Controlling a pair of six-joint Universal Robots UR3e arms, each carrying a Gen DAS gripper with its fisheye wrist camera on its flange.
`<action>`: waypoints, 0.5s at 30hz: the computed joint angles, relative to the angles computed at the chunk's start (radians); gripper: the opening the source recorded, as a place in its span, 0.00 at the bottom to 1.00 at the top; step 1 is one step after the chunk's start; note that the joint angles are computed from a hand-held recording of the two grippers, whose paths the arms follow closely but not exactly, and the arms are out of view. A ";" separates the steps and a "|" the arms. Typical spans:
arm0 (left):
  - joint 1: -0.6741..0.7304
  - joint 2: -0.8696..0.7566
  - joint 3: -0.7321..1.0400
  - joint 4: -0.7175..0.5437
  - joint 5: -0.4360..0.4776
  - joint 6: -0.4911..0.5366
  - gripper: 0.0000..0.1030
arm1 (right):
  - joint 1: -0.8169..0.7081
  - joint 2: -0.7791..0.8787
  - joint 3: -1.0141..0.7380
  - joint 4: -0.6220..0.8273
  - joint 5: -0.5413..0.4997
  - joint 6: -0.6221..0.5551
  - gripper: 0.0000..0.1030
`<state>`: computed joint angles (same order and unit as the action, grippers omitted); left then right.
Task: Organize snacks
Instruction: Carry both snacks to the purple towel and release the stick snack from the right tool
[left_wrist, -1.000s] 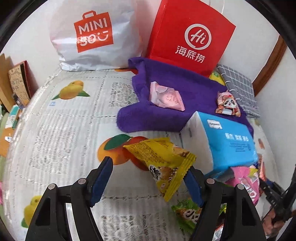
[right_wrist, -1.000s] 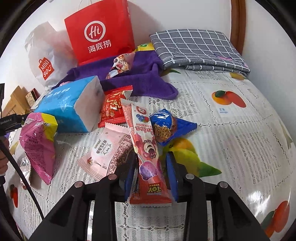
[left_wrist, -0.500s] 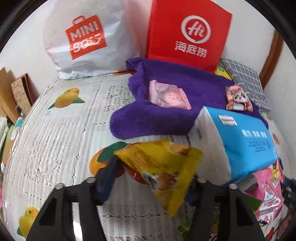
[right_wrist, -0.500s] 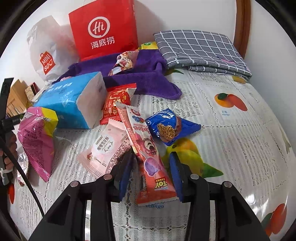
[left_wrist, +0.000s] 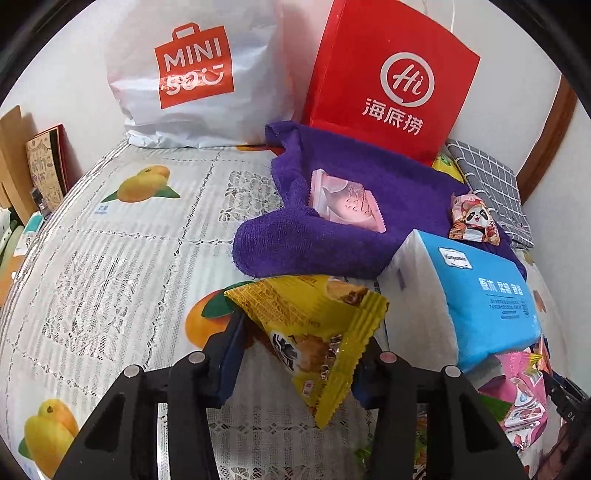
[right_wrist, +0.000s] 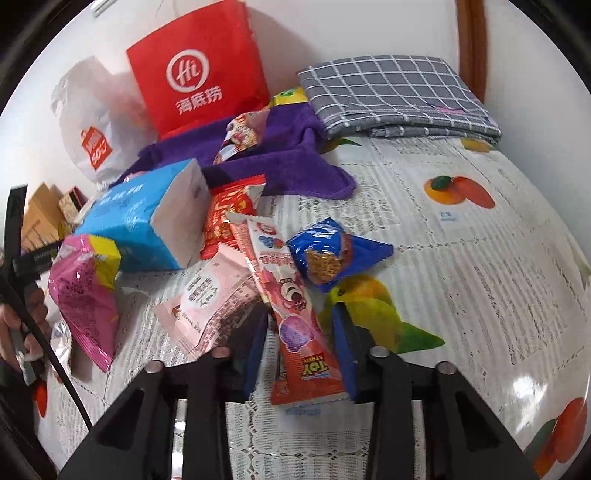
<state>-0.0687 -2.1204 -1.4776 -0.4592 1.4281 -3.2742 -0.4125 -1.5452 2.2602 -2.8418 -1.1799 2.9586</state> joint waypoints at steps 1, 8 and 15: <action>0.000 0.004 -0.004 0.002 -0.005 0.007 0.42 | -0.013 -0.001 0.004 0.003 0.019 -0.002 0.24; -0.004 0.032 -0.041 0.063 0.020 0.009 0.39 | 0.008 -0.072 0.050 -0.028 -0.005 0.006 0.23; 0.053 0.077 -0.082 0.081 -0.092 -0.023 0.38 | -0.009 -0.222 0.016 0.087 0.059 0.027 0.23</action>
<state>-0.0159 -2.0439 -1.5598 -0.3779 1.3359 -3.2970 -0.4218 -1.7670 2.2766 -2.7546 -1.1212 2.9857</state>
